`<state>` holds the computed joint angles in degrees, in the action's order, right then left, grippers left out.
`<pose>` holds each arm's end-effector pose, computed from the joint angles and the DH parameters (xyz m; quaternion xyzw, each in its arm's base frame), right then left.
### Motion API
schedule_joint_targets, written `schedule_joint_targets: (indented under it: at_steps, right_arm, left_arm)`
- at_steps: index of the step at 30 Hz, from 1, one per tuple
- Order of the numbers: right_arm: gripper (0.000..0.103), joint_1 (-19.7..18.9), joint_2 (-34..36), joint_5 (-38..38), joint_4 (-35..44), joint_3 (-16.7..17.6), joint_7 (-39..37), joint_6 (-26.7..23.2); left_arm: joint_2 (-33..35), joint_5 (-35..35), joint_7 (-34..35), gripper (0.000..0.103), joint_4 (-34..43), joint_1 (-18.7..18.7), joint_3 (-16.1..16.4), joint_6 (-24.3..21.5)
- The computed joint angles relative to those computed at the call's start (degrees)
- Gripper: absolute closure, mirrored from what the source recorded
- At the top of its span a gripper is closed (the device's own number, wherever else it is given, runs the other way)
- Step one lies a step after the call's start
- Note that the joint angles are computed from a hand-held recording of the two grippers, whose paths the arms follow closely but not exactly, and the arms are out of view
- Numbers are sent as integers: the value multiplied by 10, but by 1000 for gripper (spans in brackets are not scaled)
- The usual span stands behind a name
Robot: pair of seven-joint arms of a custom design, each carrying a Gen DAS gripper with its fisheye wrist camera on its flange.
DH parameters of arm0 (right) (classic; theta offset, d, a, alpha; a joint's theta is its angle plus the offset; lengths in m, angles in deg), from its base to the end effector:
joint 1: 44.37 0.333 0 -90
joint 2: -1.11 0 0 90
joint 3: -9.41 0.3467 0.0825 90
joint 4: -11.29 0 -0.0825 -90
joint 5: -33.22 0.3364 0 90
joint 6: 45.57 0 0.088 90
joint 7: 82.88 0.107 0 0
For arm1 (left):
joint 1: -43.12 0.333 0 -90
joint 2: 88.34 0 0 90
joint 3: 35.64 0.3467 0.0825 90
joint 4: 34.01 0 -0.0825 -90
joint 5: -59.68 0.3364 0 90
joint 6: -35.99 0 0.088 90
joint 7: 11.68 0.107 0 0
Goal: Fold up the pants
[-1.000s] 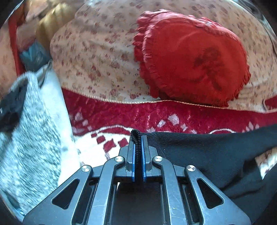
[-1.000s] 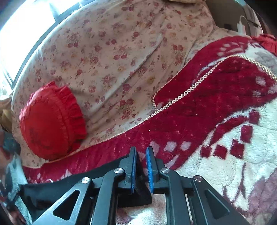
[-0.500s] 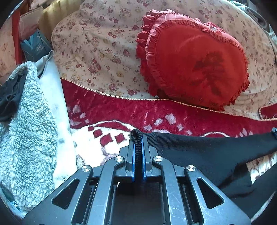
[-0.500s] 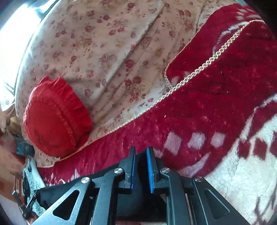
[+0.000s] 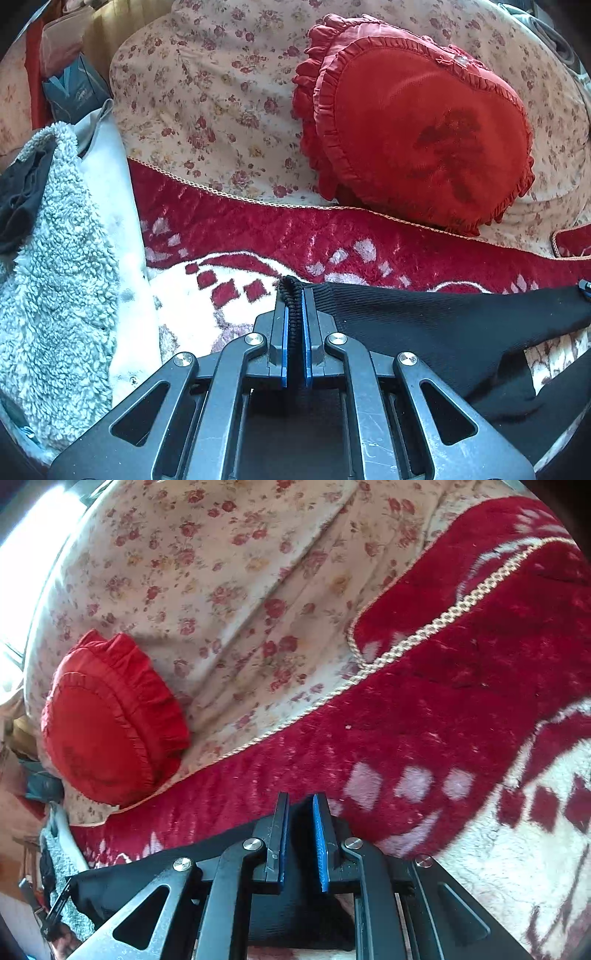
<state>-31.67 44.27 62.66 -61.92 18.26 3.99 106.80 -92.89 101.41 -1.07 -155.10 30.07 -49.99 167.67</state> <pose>0.7323 0.2303 0.4185 -0.6468 0.6659 0.0085 0.3717 0.4563 -0.2244 0.5322 -0.8078 0.4907 -0.1629 0.2830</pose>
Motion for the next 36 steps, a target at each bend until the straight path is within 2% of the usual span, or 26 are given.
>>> schedule_joint_targets:
  at_steps: [3, 5, 11, 13, 14, 15, 16, 18, 21, 25, 27, 29, 31, 32, 33, 34, 36]
  right_arm:
    - [92, -14, 6, 19, 3, 16, -13, -7]
    - [92, -9, 7, 16, 5, 10, -11, -10]
    - [92, -13, 13, 30, 5, 21, -34, 6]
    - [101, -6, 12, 20, 5, 15, -48, 11]
    - [100, 4, 6, 4, 1, 4, -50, 19]
    - [101, 1, -1, 9, -8, 13, -65, 36]
    - [101, -11, -15, 27, -29, 37, -102, 71]
    - [101, -10, -40, 36, -63, 47, -137, 124]
    - [101, -31, -83, 63, -135, 86, -210, 197]
    - [101, -81, -127, 110, -225, 149, -301, 243]
    - [101, -131, -155, 149, -285, 206, -374, 267]
    - [101, -200, -171, 204, -328, 286, -464, 286]
    - [101, -281, -199, 262, -388, 370, -561, 278]
    - [101, -307, -208, 283, -406, 394, -600, 263]
    - [101, -327, -223, 296, -427, 407, -633, 239]
    - [101, -329, -236, 300, -443, 402, -644, 221]
    - [101, -296, -260, 277, -473, 359, -624, 220]
  left_arm:
    - [0, -2, 4, 99, 1, 0, 1, 0]
    - [2, -4, 7, 98, 1, 0, 2, 1]
    - [9, -21, 20, 99, 0, 1, 5, 8]
    - [16, -26, 37, 99, 2, 1, 7, 17]
    - [20, -22, 41, 99, 7, 1, 6, 11]
    - [19, -16, 43, 99, 11, 1, 7, 10]
    - [16, -9, 41, 99, 11, 2, 8, 12]
    - [-1, 11, 22, 99, 6, 5, 8, 21]
    - [-37, 34, -20, 99, -24, 8, 0, 40]
    - [-88, 58, -66, 99, -83, 8, -19, 65]
    - [-119, 70, -90, 99, -113, 5, -35, 70]
    - [-145, 67, -102, 99, -138, -2, -50, 65]
    - [-169, 48, -107, 99, -171, -15, -56, 78]
    - [-178, 35, -108, 99, -188, -22, -58, 86]
    - [-188, 27, -118, 98, -204, -25, -64, 89]
    - [-196, 20, -127, 95, -218, -27, -68, 95]
    - [-222, -3, -156, 93, -254, -33, -73, 110]
